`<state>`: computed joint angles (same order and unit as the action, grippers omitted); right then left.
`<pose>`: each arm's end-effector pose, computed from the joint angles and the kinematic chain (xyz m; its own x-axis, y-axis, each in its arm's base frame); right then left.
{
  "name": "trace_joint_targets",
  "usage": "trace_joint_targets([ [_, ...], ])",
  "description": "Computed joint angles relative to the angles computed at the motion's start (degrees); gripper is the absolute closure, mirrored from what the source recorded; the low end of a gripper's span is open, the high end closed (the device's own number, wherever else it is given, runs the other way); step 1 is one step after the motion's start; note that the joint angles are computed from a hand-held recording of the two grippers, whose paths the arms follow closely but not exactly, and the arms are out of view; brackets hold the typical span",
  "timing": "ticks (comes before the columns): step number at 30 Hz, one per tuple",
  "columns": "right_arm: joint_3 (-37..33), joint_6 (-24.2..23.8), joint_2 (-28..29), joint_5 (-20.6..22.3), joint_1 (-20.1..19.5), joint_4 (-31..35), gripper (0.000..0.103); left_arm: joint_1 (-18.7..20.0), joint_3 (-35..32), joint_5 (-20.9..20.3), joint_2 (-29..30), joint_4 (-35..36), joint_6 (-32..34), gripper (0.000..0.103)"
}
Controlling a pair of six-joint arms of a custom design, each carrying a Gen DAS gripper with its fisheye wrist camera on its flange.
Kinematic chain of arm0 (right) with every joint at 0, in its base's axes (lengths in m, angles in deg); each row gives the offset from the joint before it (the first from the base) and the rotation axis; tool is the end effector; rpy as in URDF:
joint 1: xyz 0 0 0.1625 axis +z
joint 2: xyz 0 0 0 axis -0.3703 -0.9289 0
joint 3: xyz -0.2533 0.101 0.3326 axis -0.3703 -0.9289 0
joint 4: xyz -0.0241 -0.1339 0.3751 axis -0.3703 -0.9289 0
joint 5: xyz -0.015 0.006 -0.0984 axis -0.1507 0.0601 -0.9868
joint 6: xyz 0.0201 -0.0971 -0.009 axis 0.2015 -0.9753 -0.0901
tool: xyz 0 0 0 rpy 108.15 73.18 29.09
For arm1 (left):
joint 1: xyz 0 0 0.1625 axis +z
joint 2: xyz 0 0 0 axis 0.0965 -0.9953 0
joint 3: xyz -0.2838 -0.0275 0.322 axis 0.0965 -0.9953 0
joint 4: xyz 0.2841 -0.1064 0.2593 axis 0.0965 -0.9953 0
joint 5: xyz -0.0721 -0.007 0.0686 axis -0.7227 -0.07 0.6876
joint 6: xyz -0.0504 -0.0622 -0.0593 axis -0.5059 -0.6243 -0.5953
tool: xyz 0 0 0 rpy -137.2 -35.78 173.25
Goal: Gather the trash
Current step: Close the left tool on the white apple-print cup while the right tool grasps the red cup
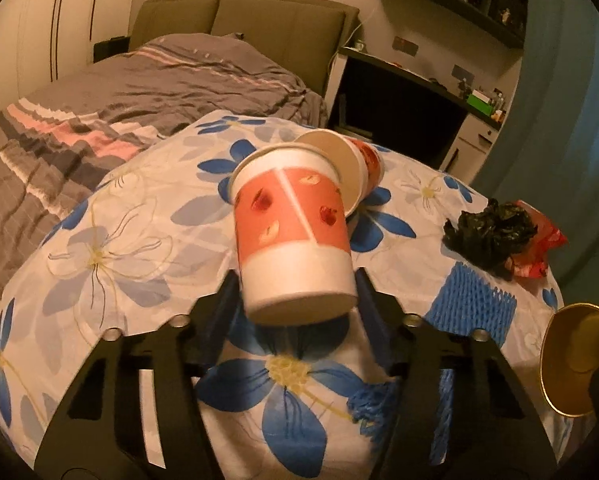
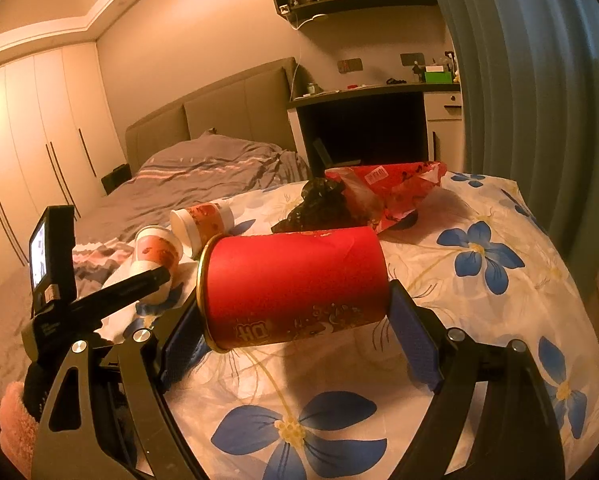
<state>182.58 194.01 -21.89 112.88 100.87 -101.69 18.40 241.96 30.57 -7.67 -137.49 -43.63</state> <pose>0.0992 -0.2899 0.0887 -0.7190 -0.5514 0.4232 -0.6919 0.5104 -0.5106 -0.1052 -0.2917 0.0423 -0.7258 -0.5591 -0.4008 0.1408 0.4495 -0.8821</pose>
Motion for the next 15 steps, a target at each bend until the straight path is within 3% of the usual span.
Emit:
trace_joint_targets([
  [7, 0.7, -0.5, -1.0, -0.6, -0.7, 0.0, 0.019, -4.8, 1.3, -2.1, 0.2, 4.3, -6.8, 0.048],
  [11, 1.2, -1.3, -1.4, -0.6, -0.6, -0.2, 0.028, -9.9, 2.4, -4.5, 0.6, 7.4, -11.7, 0.048],
  [15, 1.0, -1.7, 0.2, 1.7, -0.2, -1.4, 0.028, -12.8, 2.9, -6.6, 2.1, 6.6, -13.1, 0.048],
])
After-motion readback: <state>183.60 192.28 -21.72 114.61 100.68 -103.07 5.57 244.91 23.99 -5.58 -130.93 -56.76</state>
